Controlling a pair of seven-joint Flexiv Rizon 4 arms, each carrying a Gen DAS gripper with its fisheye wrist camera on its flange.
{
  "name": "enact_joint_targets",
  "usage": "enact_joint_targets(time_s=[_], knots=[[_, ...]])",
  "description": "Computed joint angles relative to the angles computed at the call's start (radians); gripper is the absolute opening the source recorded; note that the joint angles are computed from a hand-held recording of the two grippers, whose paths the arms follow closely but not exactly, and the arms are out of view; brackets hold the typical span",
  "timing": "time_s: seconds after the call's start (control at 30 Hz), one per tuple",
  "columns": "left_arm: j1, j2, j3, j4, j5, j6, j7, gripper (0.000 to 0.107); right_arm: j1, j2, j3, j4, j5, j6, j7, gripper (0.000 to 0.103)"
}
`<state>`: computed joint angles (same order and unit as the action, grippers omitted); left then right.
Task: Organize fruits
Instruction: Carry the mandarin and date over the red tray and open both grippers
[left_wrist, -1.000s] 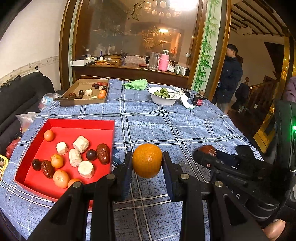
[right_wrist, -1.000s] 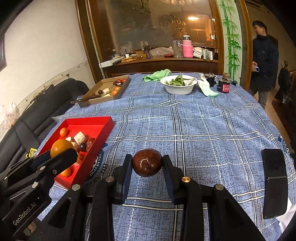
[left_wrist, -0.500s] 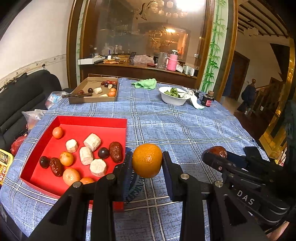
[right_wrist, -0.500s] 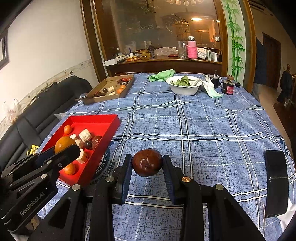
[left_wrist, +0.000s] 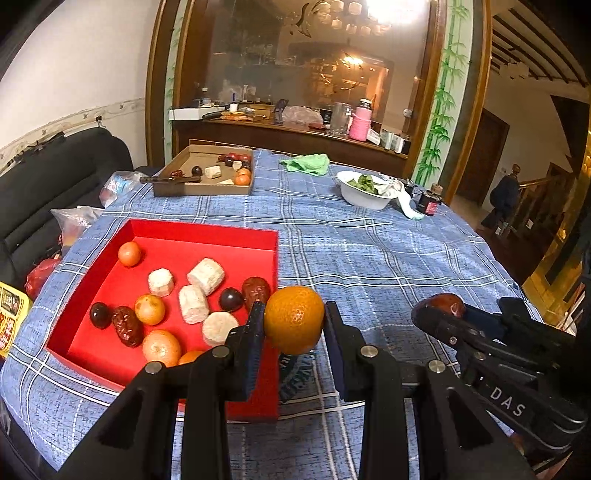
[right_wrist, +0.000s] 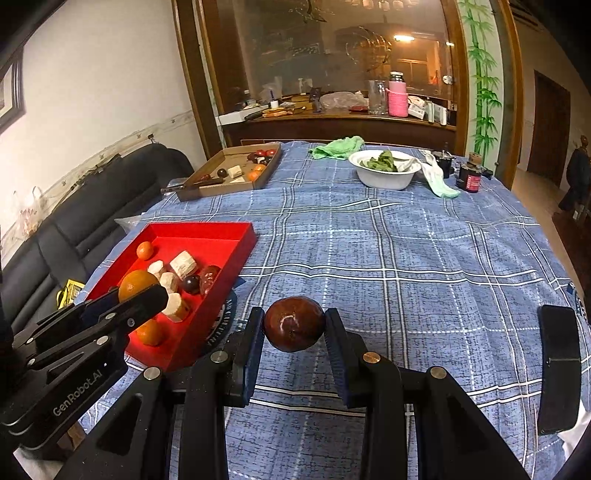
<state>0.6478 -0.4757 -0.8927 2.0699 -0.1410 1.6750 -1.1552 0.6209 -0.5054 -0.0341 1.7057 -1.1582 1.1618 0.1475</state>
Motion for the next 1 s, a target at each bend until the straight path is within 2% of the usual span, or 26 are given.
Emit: enact_joint_targets(time_s=[0.5,0.73,1.0], knots=[[0.029,-0.013,0.045,-0.026,-0.038,-0.013,-0.008,0.030,0.042,-0.092,-0.013,-0.131,0.110,0.020,-0.157,0.036],[0.003,-0.008,0.112,-0.040,-0.071,-0.016,-0.006,0.030,0.069,-0.155,-0.017,-0.224,0.212,0.024,-0.286,0.036],[-0.066,-0.011,0.231,-0.076,-0.124,-0.019,-0.006,0.030,0.096,-0.224,-0.019,-0.331,0.335,0.026,-0.438,0.036]])
